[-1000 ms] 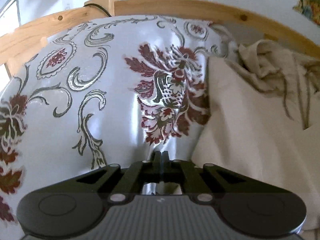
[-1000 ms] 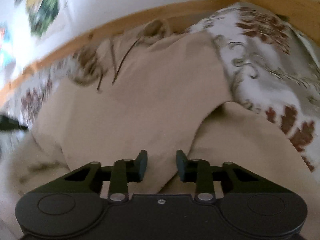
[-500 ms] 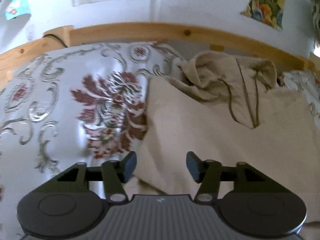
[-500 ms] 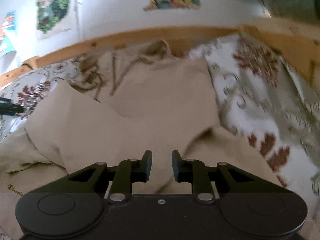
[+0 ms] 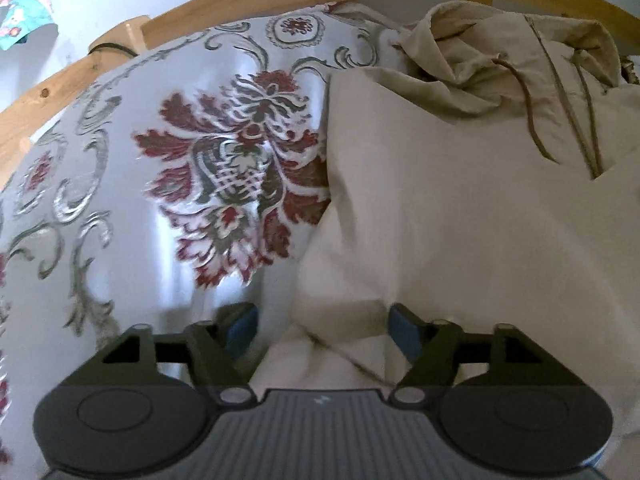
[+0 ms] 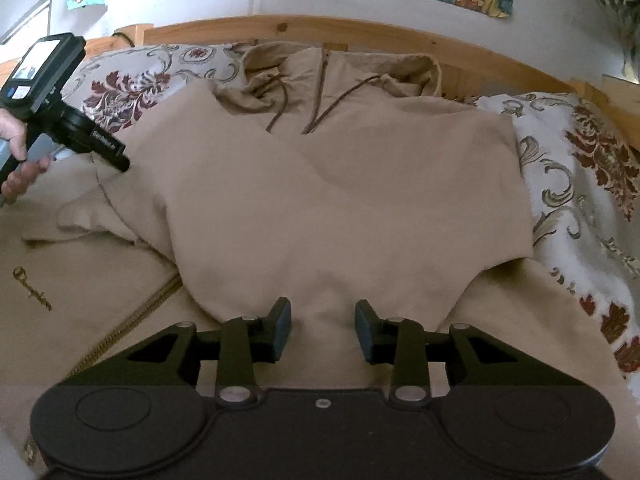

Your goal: Fold large clothes

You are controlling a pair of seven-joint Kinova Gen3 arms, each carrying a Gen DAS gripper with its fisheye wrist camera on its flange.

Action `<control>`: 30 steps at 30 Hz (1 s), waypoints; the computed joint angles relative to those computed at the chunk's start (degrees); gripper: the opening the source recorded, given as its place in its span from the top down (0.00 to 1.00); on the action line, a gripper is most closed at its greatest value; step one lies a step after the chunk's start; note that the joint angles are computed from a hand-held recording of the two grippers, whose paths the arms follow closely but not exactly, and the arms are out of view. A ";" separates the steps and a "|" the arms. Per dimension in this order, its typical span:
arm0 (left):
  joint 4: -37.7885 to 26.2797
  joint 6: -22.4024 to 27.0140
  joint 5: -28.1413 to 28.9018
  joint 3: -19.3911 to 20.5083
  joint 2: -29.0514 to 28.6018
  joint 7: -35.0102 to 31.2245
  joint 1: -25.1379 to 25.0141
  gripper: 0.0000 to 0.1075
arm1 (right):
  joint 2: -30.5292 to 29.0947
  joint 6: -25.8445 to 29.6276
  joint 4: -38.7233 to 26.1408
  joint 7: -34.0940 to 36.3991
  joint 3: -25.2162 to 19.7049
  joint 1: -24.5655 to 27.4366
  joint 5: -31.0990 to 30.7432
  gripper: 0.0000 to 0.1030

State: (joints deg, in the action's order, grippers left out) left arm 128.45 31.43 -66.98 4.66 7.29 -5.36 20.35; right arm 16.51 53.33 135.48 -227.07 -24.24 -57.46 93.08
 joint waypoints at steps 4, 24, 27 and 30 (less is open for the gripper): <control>1.87 1.30 8.72 -0.33 -7.15 -8.26 2.95 0.16 | -0.92 2.47 -1.50 3.35 -0.42 -2.14 -2.60 0.32; -30.07 39.94 22.58 16.24 -15.80 -46.16 -0.36 0.05 | -7.46 20.69 4.14 -13.59 -4.03 -9.39 -6.86 0.01; -28.77 33.71 17.06 11.57 -12.59 -41.75 4.42 0.05 | -6.12 25.30 4.36 -15.43 -4.11 -10.86 -9.27 0.01; -28.25 26.72 14.91 8.37 -7.73 -39.12 4.47 0.05 | -5.36 27.49 4.51 -15.79 -3.87 -11.56 -11.77 0.01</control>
State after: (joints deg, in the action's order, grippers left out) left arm 100.19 58.15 -52.06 13.03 -0.45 -44.48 24.82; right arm 11.15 80.82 140.00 -242.86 -28.11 -69.02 81.31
